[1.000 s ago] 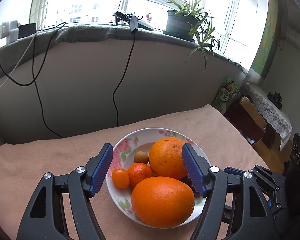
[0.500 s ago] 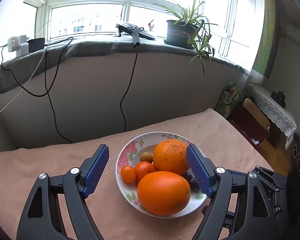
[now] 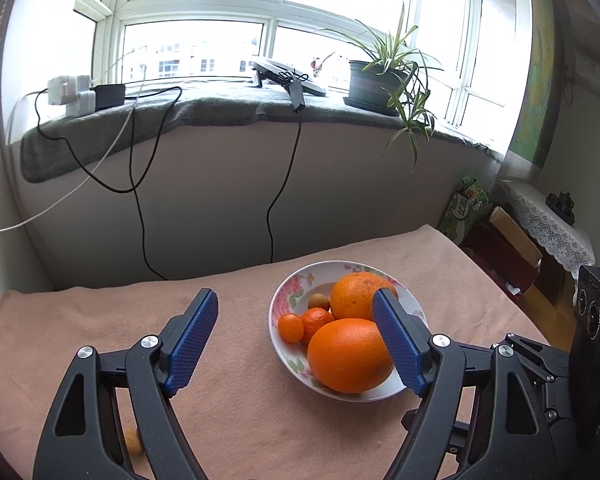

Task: Organize fruits
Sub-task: 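Move both open tools to the last brown kiwi and dark plum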

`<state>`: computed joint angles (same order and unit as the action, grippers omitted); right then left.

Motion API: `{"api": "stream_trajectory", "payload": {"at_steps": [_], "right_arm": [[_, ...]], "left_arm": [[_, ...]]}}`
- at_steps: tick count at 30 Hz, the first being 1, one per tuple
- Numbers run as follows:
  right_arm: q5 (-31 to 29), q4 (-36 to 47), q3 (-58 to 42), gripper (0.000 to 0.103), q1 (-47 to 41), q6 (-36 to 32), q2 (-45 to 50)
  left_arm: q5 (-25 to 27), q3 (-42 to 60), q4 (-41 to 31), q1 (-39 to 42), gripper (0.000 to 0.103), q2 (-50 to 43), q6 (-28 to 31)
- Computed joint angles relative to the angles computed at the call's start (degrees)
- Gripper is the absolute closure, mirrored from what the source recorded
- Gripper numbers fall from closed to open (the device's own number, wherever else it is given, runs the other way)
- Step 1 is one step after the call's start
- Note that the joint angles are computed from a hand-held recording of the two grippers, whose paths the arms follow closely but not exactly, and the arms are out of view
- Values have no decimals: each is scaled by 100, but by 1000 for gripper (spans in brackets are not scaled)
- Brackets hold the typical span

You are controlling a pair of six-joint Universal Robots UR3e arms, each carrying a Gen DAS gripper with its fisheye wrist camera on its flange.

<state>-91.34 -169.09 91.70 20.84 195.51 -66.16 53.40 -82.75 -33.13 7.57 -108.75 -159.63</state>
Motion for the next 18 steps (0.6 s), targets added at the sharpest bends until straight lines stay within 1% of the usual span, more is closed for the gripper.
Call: {"api": "stream_trajectory", "payload": {"at_steps": [11,18], "right_arm": [[114,388,-834,24,447,-54,539],[402,563,-1275,24,543,-53,912]], "left_arm": [[-234,-764,-1,867,23,494,313],[-309,-1178,-124,1534,23,651,559]]}}
